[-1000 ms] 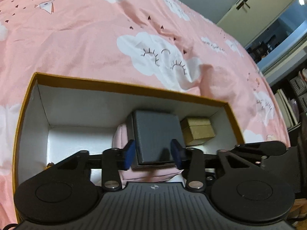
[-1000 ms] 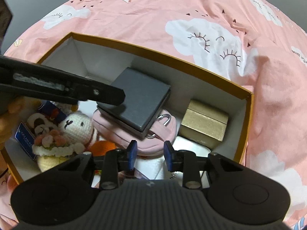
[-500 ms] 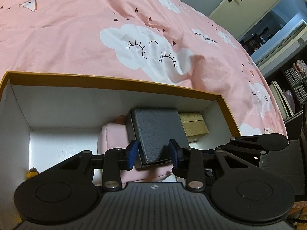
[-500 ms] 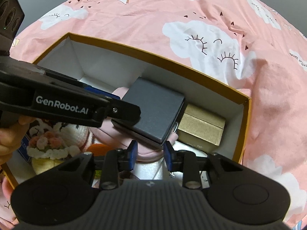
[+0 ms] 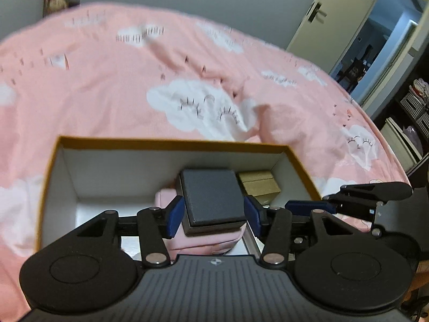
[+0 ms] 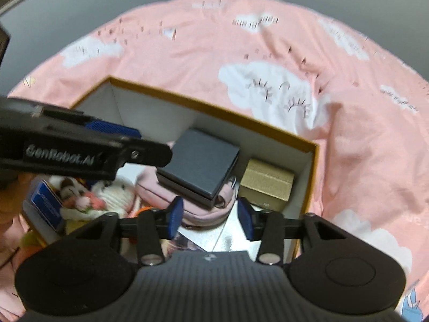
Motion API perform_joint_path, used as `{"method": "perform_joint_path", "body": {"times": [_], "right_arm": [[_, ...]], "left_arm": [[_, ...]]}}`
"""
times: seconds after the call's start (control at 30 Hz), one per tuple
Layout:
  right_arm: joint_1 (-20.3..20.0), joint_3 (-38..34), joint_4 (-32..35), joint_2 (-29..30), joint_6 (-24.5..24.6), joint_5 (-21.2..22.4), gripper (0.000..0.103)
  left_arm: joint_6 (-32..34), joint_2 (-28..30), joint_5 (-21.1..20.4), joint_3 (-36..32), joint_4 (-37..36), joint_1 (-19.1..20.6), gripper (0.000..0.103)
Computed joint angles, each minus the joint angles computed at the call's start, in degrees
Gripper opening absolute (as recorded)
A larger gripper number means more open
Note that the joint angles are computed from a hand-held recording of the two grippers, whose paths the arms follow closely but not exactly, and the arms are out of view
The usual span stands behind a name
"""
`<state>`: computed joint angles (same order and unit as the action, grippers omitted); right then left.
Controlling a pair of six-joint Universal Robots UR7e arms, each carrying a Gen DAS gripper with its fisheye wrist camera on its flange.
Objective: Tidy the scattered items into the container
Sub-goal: 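Withdraw both grippers from the box toward the items beside it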
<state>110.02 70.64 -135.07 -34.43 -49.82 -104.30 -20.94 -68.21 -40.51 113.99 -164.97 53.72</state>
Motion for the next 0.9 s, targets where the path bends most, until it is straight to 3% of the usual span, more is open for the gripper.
{"method": "perform_joint_path", "body": {"times": [0.2, 0.37, 0.53, 0.63, 0.9], "right_arm": [[-0.52, 10.91, -12.95, -6.41, -0.74, 5.0, 0.061], [-1.16, 17.9, -20.43, -10.48, 1.57, 9.13, 0.07], [-1.57, 24.99, -26.77, -14.89, 2.95, 11.11, 0.071], [-1.9, 29.14, -30.95, -17.28, 3.28, 12.0, 0.079], [-2.76, 37.63, -37.24, -22.01, 3.23, 13.85, 0.083]], "left_arm": [[1.85, -2.29, 6.23, 6.44, -6.72, -5.89, 0.063], [3.81, -2.93, 11.73, 9.94, -9.57, -10.12, 0.065], [0.74, -5.16, 13.65, 12.8, -6.91, -13.06, 0.066], [-1.41, -6.29, 14.82, 14.55, -5.35, -14.55, 0.066], [-8.31, -10.9, 15.24, 19.11, 5.91, -17.98, 0.067]]}}
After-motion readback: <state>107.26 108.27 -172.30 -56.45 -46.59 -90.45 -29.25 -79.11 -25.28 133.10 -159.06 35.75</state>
